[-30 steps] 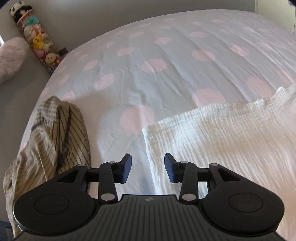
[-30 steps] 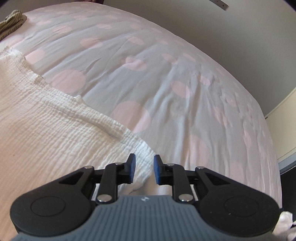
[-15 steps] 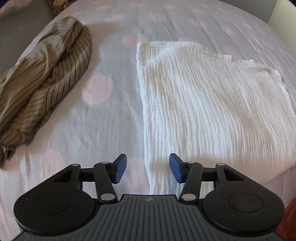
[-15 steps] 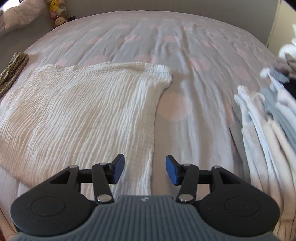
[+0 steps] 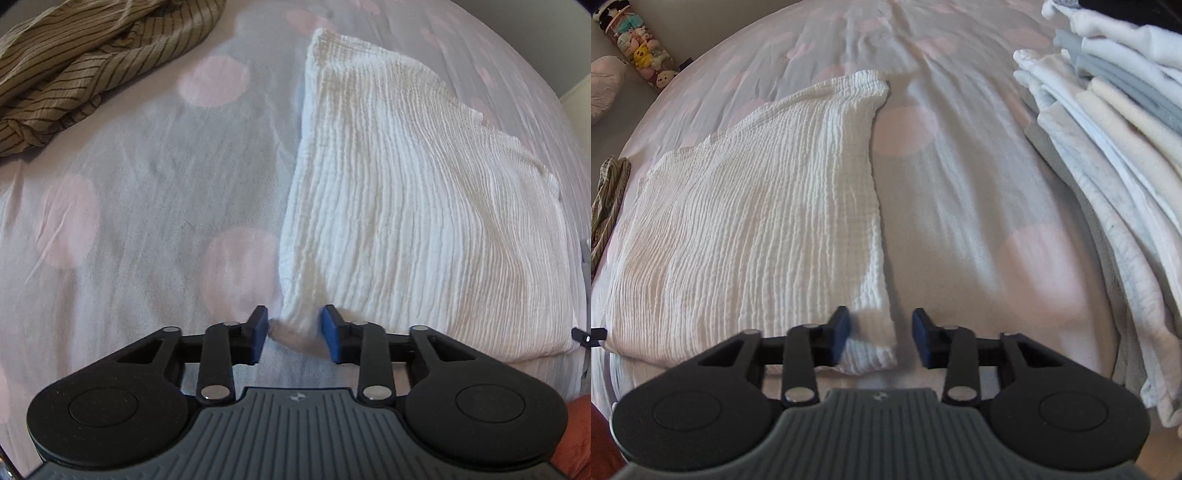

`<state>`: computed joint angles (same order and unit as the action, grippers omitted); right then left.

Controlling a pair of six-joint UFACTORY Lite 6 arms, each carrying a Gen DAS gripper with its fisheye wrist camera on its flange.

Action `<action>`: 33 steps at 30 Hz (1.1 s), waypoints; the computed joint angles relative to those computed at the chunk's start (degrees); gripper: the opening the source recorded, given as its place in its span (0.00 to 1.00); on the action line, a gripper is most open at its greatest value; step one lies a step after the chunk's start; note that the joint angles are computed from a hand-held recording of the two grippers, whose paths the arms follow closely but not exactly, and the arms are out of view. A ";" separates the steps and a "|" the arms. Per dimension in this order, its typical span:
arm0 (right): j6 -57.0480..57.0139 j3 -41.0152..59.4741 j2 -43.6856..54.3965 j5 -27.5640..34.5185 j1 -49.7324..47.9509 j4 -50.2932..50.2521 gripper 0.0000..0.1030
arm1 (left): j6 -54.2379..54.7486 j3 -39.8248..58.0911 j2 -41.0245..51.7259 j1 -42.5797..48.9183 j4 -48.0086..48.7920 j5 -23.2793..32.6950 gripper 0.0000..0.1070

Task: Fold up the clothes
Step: 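Move both open tools to the folded shirt's end, then grasp the shirt end with the right tool and lift it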

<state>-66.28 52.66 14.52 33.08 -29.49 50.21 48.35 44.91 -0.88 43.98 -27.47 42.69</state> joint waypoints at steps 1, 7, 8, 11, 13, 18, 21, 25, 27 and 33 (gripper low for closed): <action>-1.38 -0.81 -0.88 -0.14 -0.29 0.95 0.11 | 1.32 -1.33 -1.46 -0.61 -0.45 -0.34 0.15; -5.50 -5.16 -6.24 -3.02 -1.80 3.98 0.05 | 3.52 -5.71 -8.66 1.94 -1.05 -1.89 0.06; -3.75 -4.92 -6.07 -3.67 -1.47 2.38 0.05 | 1.23 -5.68 -8.76 1.57 1.00 -2.61 0.06; 4.95 -4.04 -4.70 -8.11 3.31 -7.03 0.05 | -8.35 -5.93 -7.58 -4.33 10.27 -6.30 0.06; 13.44 -3.51 -3.31 -11.65 7.23 -16.37 0.05 | -14.08 -5.97 -6.18 -7.56 16.19 -7.85 0.06; 22.53 -1.59 -0.05 -13.16 10.34 -25.69 0.05 | -15.39 -4.11 -2.65 -7.34 17.06 -7.38 0.08; 17.94 -2.35 -1.01 -13.12 8.36 -19.90 0.06 | -15.27 -4.27 -3.40 -6.37 16.88 -7.17 0.13; 11.35 -4.54 -3.73 -14.33 6.02 -11.60 0.13 | -15.36 -3.86 -4.02 -3.29 15.26 -6.39 0.26; 7.94 -5.97 -5.49 -15.59 5.38 -6.86 0.15 | -12.94 -3.52 -4.35 -0.83 11.97 -5.50 0.26; -8.93 -8.23 -8.12 -15.58 3.57 12.40 0.50 | -5.67 -3.60 -7.43 8.29 -0.06 -4.57 0.36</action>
<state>-75.21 44.42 6.40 17.49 -25.92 62.62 42.67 41.30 -8.31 52.27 -27.53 38.12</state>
